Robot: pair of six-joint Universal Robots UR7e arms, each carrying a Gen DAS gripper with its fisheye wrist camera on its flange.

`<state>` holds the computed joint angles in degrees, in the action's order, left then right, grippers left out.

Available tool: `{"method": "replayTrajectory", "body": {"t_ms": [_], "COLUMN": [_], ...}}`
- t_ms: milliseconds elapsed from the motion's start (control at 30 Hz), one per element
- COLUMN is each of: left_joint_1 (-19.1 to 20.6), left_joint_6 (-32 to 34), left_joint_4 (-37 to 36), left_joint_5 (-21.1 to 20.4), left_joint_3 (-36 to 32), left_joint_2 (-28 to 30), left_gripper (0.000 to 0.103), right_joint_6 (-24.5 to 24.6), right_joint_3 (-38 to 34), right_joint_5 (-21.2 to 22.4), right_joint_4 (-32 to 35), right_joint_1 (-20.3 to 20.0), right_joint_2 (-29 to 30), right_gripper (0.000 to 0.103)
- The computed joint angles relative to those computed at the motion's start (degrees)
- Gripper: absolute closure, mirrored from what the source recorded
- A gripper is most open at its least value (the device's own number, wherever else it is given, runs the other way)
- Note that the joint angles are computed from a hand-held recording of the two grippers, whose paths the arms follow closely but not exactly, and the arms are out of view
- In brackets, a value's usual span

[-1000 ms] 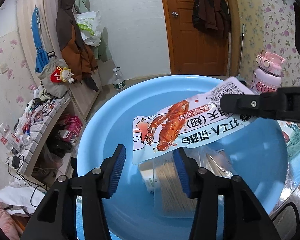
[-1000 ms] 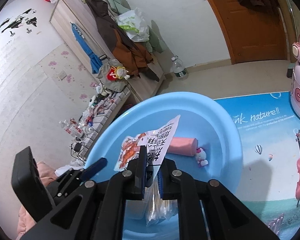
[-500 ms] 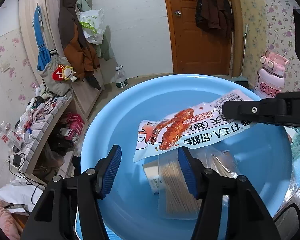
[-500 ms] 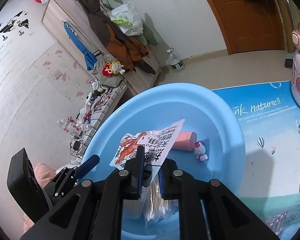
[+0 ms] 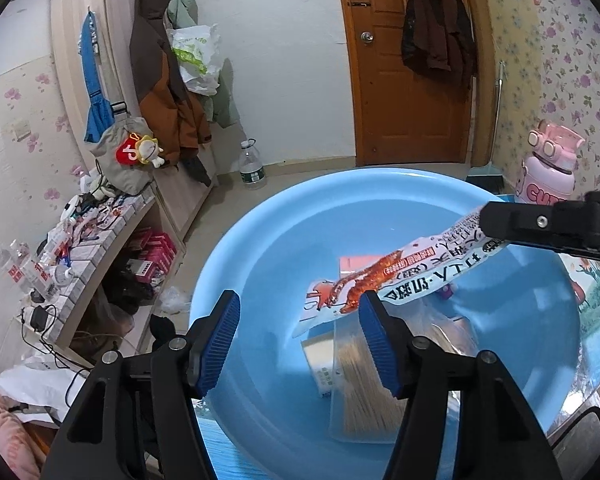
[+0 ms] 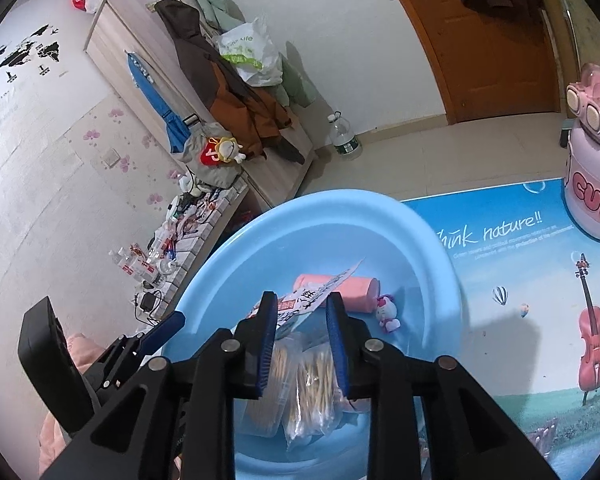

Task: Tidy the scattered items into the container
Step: 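Open the right tool to release the snack bag in the basin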

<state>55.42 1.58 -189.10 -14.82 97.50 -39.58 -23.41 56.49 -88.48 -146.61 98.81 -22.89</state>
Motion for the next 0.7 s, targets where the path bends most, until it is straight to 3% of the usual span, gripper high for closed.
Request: {"method": "replayTrajectory", "body": {"t_ms": [400,700], "left_joint_1": [0.3,-0.2], "left_joint_6": [2.8,-0.7], "left_joint_4": [-3.0,-0.5], "left_joint_5": [1.2,0.7], "left_joint_3": [-1.5,0.5], "left_joint_2": [0.3,-0.9], "left_gripper": [0.043,0.039], "right_joint_6": [1.0,0.4], "right_joint_3": [0.4,2.2], "right_joint_5": [1.6,1.5], "right_joint_4": [-1.0,-2.4], "right_joint_1": [-0.1,-0.2], "right_joint_2": [-0.8,-1.6], "right_gripper": [0.077,0.077]}}
